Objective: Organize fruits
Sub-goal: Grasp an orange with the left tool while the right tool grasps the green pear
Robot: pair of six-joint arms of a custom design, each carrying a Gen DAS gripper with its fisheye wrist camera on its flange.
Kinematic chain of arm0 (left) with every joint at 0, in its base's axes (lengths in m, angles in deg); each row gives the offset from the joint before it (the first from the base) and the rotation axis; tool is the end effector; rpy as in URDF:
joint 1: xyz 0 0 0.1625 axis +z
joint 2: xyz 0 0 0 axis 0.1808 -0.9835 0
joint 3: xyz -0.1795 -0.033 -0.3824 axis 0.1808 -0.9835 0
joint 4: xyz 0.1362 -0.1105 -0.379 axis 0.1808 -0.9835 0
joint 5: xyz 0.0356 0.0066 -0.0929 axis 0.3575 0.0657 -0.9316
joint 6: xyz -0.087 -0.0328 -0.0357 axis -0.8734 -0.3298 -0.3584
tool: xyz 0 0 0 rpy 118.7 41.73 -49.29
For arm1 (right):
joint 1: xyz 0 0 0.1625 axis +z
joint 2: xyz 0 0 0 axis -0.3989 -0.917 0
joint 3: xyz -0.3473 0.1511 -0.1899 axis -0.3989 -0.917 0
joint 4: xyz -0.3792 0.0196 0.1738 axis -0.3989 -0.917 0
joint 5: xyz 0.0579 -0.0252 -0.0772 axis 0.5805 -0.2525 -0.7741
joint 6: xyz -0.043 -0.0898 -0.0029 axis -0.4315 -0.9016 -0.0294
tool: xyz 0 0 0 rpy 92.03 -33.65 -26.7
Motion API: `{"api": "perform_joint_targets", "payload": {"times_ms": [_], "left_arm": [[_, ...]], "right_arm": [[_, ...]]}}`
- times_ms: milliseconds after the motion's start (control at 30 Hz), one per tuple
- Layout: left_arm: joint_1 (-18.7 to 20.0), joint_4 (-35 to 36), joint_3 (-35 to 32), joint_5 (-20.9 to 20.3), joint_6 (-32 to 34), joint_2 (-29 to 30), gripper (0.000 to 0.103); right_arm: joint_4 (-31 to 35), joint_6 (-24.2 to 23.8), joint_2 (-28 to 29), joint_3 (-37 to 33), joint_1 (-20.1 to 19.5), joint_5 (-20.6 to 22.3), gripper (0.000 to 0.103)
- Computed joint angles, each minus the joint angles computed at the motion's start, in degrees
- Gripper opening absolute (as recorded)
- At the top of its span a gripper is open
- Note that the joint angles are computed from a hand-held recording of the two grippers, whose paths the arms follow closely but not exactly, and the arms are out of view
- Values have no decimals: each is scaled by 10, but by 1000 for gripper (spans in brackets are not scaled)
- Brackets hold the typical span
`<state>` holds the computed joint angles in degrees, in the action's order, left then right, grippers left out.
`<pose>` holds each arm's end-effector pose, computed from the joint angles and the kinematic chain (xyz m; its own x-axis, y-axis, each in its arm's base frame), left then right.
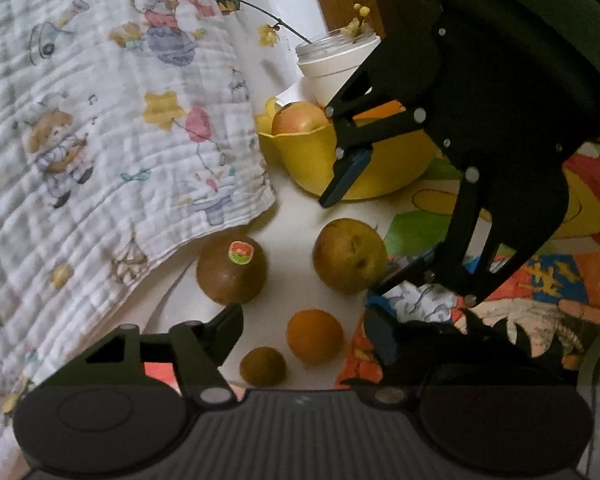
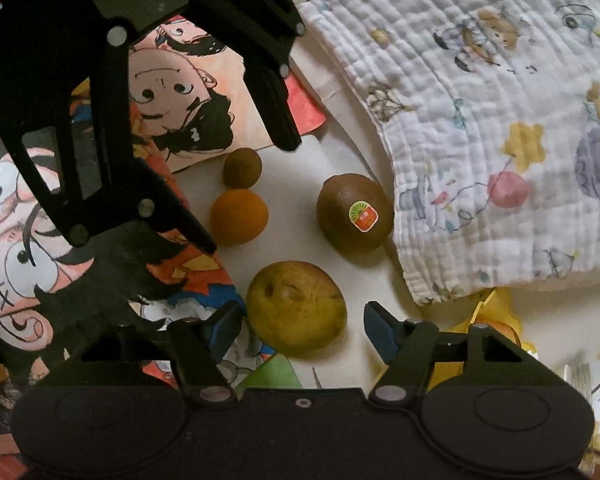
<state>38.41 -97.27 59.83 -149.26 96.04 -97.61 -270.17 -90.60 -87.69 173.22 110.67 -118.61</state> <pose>-0.2845 -0.5823 -0.0202 -0.1059 0.8478 -0.5196 0.9941 0.1032 -0.0342 0.0630 -0.5401 0.2235 0.0667 -0.6079 0.7912 -0.8782 0.3406 0.3357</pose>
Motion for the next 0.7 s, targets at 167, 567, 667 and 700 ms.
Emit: {"api": "perform_joint_targets", "payload": {"times_ms": [167,567,667,700], "left_arm": [[2,32,-14,-1,3,6,61],[3,66,-40,21,-24,23,38],[2,64,-40,20,-29,25,37],[0,57,-38,25,-26,27,37]], "right_arm": [[17,-2,2,-9,1,-7,62],[23,9,4,-14,-3,-1,59],[2,6,5,-6,-6,9,58],[-11,2,6,-2,-8,14,57]]}}
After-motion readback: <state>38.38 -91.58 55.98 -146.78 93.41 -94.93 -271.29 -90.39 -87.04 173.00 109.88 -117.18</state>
